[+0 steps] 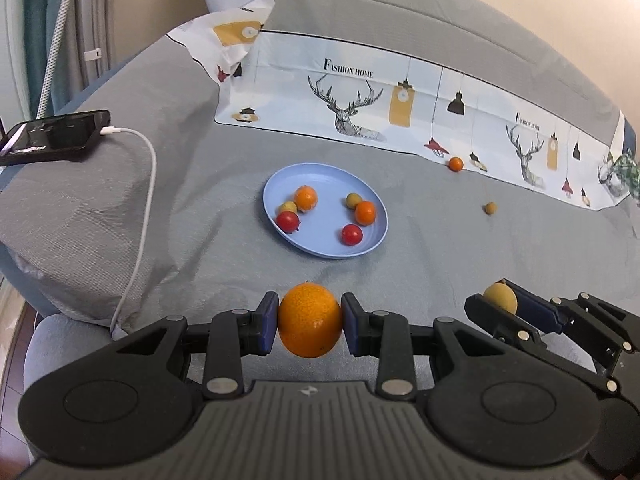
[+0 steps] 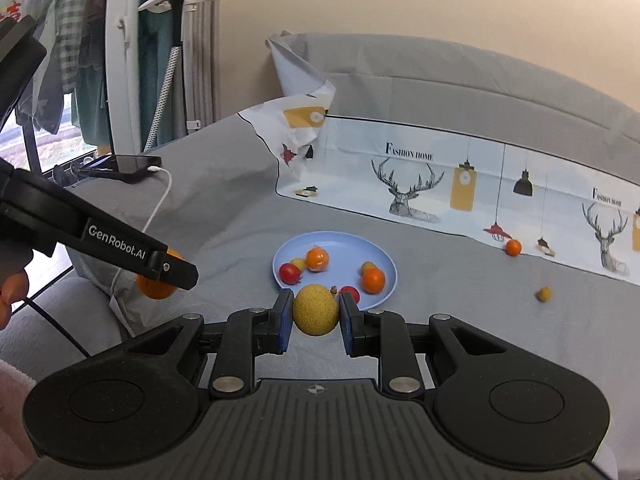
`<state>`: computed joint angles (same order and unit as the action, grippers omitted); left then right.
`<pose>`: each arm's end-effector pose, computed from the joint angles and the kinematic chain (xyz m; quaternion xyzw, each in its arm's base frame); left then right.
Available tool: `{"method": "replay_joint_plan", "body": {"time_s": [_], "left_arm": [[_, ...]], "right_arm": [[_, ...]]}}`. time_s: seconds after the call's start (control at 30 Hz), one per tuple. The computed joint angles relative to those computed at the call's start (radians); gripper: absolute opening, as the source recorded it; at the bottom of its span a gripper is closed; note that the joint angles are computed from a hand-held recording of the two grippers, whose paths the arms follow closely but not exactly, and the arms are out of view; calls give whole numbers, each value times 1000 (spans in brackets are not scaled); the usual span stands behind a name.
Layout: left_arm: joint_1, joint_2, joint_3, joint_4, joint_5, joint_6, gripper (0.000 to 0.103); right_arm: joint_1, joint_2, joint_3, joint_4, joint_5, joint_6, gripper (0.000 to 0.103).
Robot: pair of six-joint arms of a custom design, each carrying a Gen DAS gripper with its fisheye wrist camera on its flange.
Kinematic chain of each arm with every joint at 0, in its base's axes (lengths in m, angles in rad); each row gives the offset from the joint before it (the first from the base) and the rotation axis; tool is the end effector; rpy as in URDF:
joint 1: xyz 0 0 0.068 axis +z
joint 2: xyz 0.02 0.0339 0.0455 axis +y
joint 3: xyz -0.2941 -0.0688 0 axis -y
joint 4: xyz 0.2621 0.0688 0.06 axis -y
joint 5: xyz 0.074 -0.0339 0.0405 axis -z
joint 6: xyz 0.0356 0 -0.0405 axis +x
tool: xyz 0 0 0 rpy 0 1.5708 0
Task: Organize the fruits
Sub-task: 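Close the left tool on the orange while the right closes on a yellow fruit, then carry both fruits over the blue plate and open both tools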
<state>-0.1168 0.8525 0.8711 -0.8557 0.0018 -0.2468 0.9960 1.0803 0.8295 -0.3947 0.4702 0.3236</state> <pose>0.1597 -0.0188 0.3184 -0.0603 0.9315 -0.0657 0.3526 0.1411 0.1882 0.3024 -0.1890 0.8558 0.1013 0.4707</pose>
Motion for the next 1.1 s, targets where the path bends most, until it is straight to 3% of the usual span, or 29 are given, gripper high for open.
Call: {"method": "replay_joint_plan", "body": {"time_s": [0.6,1.1], "left_arm": [[32,-1,-9,6,6,-1,37],[60,104,13,65,25,12,37]], "right_arm": [[5,20,11,-2,1,-15,26],[-57,80,17,29,-56,-25,26]]}}
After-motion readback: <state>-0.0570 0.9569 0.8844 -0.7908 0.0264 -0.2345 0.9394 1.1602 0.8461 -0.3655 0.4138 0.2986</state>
